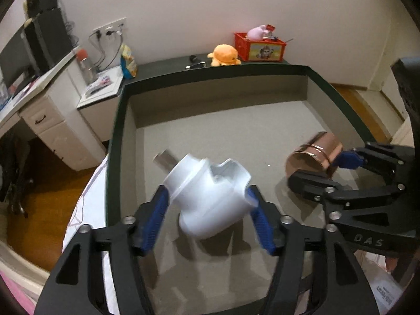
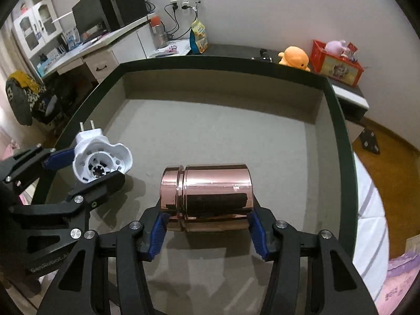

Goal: Organize rigid objects
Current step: 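Carry the white adapter and copper can into the pink box and release both, then lift both tools away from the box back over the pile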

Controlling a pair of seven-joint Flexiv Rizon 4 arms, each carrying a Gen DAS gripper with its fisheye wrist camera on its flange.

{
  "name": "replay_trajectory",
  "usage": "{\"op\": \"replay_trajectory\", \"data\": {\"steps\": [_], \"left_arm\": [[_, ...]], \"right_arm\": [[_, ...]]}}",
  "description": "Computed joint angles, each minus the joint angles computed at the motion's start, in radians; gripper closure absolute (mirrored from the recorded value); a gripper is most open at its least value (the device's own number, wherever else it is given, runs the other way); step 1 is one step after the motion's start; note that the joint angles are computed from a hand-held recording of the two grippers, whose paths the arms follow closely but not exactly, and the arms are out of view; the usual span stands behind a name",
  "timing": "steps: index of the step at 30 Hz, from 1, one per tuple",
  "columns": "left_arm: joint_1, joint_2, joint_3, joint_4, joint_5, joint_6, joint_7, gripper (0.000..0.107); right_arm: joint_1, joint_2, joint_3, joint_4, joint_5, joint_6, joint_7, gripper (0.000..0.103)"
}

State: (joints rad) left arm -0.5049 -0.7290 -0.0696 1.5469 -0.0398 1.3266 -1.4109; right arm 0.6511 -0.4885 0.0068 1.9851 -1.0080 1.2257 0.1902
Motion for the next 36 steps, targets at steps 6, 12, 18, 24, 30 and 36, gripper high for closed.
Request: {"op": "replay_trajectory", "data": {"steps": [6,12,18,24,30,36], "left_arm": [[0.052,0.089,-0.052,0.149,-0.032,0.164,-0.007,0.009],[0.025,0.242,-0.002,0.374,-0.016,0.427,-0.064,0.004],[-0.112,0.401,0.105,0.641,-0.081,0.738,-0.081,0.004],[-0.273,0.495,0.130,0.869,-0.295,1.014,0.007,0.004],[-0.337,0.536,0.053,1.006,-0.462,1.198,0.085,0.004],[-0.310,0.578,-0.028,1.068,-0.485,1.238,0.110,0.004]], "right_arm": [[0.015,0.082,-0.030,0.042,-0.166,-0.030,0.145,0.029],[0.029,0.203,0.043,0.081,-0.309,-0.205,0.284,0.021],[0.110,0.308,0.195,0.124,-0.379,-0.548,0.376,0.000],[0.221,0.330,0.338,0.126,-0.371,-0.879,0.479,0.000],[0.373,0.269,0.388,0.067,-0.312,-1.158,0.519,0.000],[0.460,0.241,0.393,0.035,-0.273,-1.268,0.538,0.000]]}}
